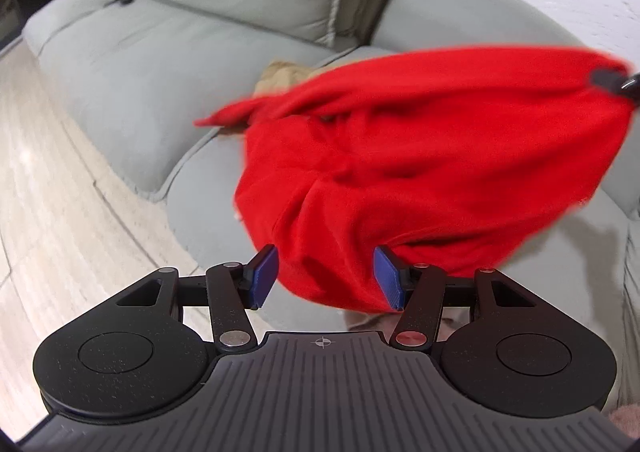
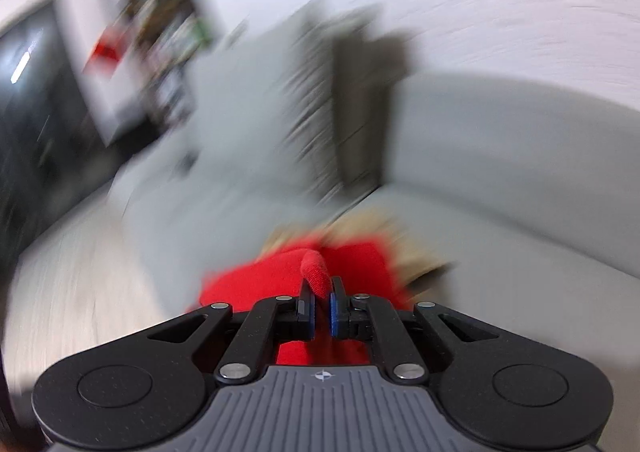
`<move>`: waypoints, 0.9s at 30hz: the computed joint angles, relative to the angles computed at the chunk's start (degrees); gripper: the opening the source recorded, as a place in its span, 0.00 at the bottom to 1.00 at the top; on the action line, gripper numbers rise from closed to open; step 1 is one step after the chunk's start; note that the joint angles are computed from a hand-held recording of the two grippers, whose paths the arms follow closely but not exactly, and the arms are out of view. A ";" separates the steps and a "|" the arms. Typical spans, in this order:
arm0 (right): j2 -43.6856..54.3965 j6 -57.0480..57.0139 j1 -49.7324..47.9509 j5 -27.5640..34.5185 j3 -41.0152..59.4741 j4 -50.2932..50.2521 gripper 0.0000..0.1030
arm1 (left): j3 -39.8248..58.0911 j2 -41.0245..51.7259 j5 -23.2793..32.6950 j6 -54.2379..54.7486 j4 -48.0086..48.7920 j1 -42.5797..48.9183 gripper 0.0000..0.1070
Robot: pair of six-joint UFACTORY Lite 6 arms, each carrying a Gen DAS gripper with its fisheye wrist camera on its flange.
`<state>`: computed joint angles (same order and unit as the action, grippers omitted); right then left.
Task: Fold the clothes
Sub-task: 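Lift the red T-shirt with both grippers and shake it open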
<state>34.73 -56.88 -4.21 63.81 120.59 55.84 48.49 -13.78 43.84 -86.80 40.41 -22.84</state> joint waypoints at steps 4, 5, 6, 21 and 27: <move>-0.67 3.38 -16.99 0.58 5.03 1.17 0.06 | 5.24 3.87 2.08 -2.13 3.08 -7.49 0.55; -0.77 3.27 -20.53 0.56 5.04 1.08 0.06 | 7.19 5.93 2.08 -2.24 3.63 -9.58 0.56; -0.47 3.34 -23.09 0.57 5.23 0.77 0.06 | 9.11 7.95 1.90 -2.09 3.99 -11.30 0.56; 7.69 -5.78 -51.99 0.47 -9.67 -14.97 0.14 | 40.38 42.99 -1.33 20.41 -15.57 -21.03 0.57; 12.89 -6.66 -53.99 4.27 -2.84 -15.79 0.15 | 37.36 46.90 -9.14 22.83 -28.65 -18.52 0.59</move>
